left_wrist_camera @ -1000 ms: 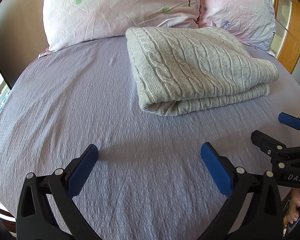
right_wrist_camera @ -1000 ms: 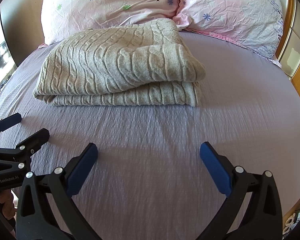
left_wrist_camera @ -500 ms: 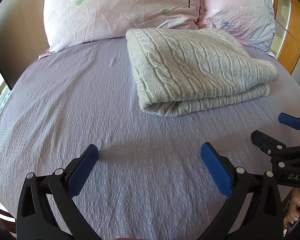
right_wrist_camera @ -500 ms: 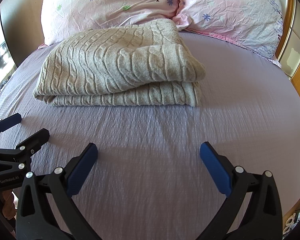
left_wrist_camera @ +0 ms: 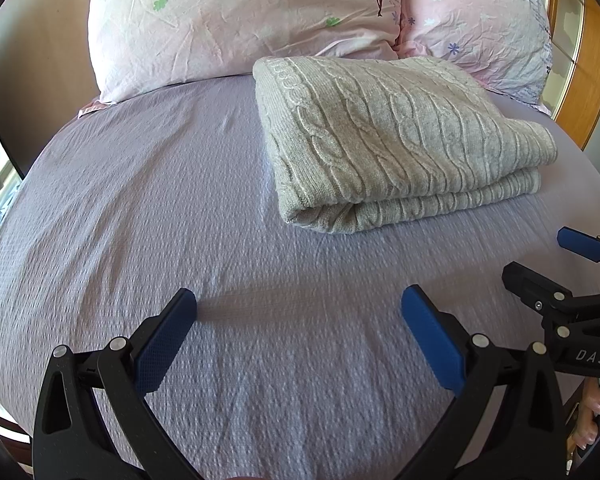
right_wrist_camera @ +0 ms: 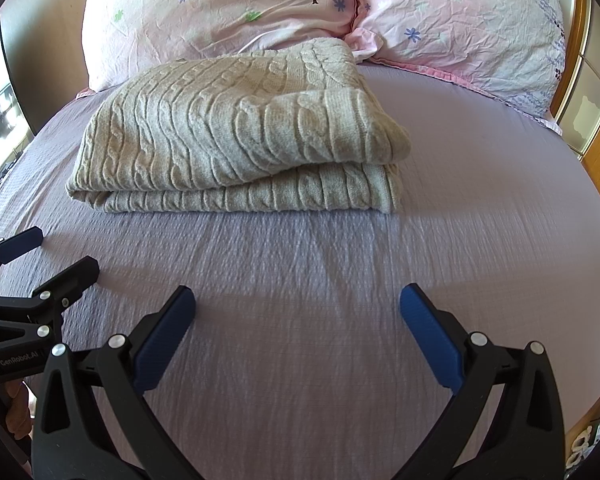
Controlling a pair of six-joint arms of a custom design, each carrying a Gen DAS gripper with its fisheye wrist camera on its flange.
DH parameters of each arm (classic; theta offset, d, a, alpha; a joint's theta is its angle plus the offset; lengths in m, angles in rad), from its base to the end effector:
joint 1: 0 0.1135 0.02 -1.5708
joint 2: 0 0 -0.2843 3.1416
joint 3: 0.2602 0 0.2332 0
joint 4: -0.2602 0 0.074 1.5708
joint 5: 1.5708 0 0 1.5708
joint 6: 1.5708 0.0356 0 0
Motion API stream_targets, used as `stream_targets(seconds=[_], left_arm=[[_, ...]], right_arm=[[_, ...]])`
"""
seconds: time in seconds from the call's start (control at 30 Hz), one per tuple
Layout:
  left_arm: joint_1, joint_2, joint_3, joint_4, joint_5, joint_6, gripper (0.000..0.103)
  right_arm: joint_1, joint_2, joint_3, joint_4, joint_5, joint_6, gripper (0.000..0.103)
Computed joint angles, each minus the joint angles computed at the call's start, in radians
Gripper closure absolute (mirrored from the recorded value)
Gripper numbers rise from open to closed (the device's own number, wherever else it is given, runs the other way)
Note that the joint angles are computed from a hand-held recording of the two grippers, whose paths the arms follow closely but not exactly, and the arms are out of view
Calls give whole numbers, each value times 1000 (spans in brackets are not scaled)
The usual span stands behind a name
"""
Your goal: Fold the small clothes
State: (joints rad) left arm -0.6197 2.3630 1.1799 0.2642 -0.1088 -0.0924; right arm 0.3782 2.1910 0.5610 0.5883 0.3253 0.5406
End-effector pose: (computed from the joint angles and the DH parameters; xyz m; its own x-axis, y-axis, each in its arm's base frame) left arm 0.3519 -0.2463 0.0403 -0.6927 0.3815 -0.6121 0.4618 0.8865 0.0300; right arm 0.2701 0.0951 0.0233 -0.7908 0.2106 -0.5748 0.2414 0.9701 0.0232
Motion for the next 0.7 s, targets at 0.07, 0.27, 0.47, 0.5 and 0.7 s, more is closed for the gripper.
stream_targets(seconds=[0.07,0.27,0.47,0.5,0.7], left_arm=[[-1,0,-1,0,-1,-1,1],[0,5,13,-15,-5,-13,1],[0,4,10,-8,-6,-10,1],[0,4,9,-6,-5,-8,1],[-1,5,7,-1,-4,-5,1]], right_arm=[[-1,0,1,0,-1,-1,2],[-5,-1,1,0,-2,-6,2],[-5,1,3,1,-2,-6,2],[-5,1,3,1,-2,-6,2],[-5,2,4,1,-2,-6,2]])
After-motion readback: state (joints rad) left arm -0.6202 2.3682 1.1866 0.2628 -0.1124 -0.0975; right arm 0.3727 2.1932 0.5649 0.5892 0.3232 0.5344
